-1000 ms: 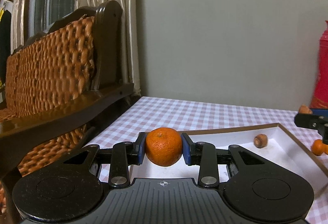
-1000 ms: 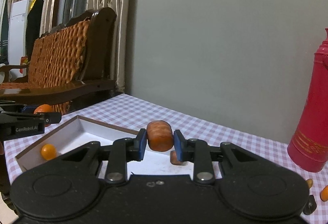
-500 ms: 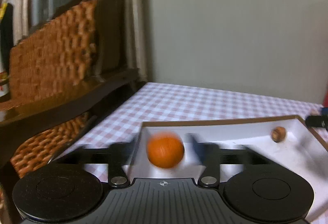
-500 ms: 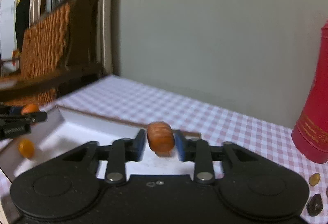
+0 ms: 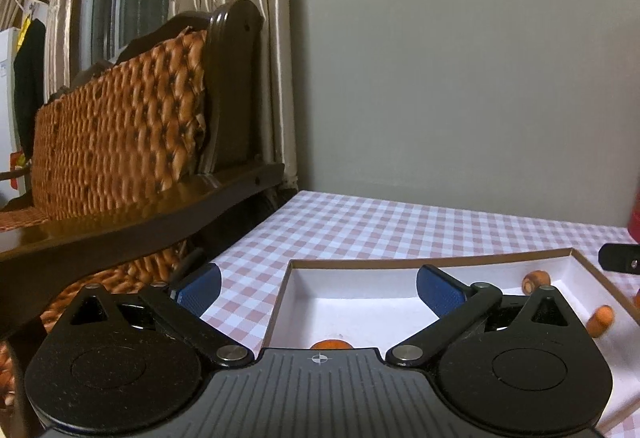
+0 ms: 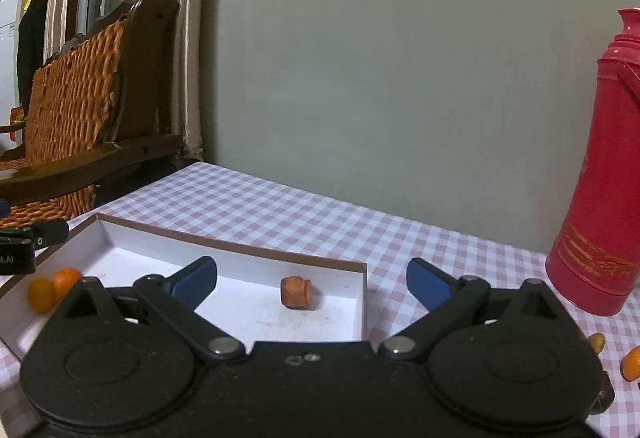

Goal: Organize fruits
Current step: 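Open both tools to release the orange and carrot piece into the tray, then move both open tools back toward the fruits by the red thermos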

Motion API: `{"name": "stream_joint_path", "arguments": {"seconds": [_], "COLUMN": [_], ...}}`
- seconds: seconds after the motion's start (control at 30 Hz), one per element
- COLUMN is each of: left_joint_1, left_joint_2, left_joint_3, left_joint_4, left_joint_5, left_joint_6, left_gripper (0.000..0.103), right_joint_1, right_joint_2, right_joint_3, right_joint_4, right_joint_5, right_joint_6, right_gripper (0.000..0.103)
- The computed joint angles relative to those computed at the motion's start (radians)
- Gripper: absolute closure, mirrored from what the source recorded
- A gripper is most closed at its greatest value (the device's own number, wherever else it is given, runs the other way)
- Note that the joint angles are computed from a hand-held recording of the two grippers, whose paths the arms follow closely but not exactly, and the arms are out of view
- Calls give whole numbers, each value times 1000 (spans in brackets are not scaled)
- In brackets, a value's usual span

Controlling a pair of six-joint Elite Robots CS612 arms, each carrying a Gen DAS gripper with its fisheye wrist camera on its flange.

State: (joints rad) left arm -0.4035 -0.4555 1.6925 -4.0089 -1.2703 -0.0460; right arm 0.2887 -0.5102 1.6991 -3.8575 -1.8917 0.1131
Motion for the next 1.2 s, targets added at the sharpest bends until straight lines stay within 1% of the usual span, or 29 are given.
{"name": "stream_joint_path", "arguments": {"seconds": [0.13,0.2,0.3,0.33,0.4,0.47,0.5,0.63,0.73,0.83,0.87,0.9,0.93,0.97,1.03,1.13,1.17,1.2], "left_joint_1": [-10,-20,-37,-41,-46,-61,-66,-80,-93,-103,-109,-111,-109,-113,-123,-141,-147,-155], "left_joint_2": [-4,-6,-9,-12,-18,-20,-21,-32,-36,-39,-39,-41,-46,-49,-52,-48,-45,-41], "left_joint_3": [23,39,70,83,106,127,136,182,210,232,238,245,253,259,268,274,274,274], "left_joint_4": [-49,-81,-132,-141,-164,-190,-200,-237,-276,-308,-317,-314,-305,-299,-299,-312,-321,-333], "left_joint_5": [17,31,60,62,40,61,60,9,-19,-48,-48,-66,-107,-124,-143,-173,-182,-185], "left_joint_6": [14,31,43,39,42,49,55,55,51,34,41,45,46,46,51,79,92,106], "left_gripper": [0,0,0,0,0,0,0,0,0,0,0,0,0,0,0,0,0,0], "right_joint_1": [10,17,21,24,26,26,26,26,32,39,41,44,45,47,53,49,47,44], "right_joint_2": [-7,-7,-10,-12,-19,-34,-41,-59,-70,-75,-78,-79,-81,-82,-82,-84,-83,-84], "right_joint_3": [14,23,41,48,67,93,108,158,192,234,248,262,273,287,307,343,354,365], "right_joint_4": [-7,-33,-76,-86,-100,-92,-87,-103,-113,-154,-161,-168,-174,-183,-205,-244,-256,-268], "right_joint_5": [-36,-50,-41,-42,-34,-17,-8,10,-4,-23,-30,-43,-51,-64,-105,-138,-150,-158], "right_joint_6": [-1,-13,-29,-30,-30,-18,-10,6,5,13,22,29,30,29,25,43,55,66], "right_gripper": [6,6,6,6,6,6,6,6,6,6,6,6,6,7,7,9,11,15]}}
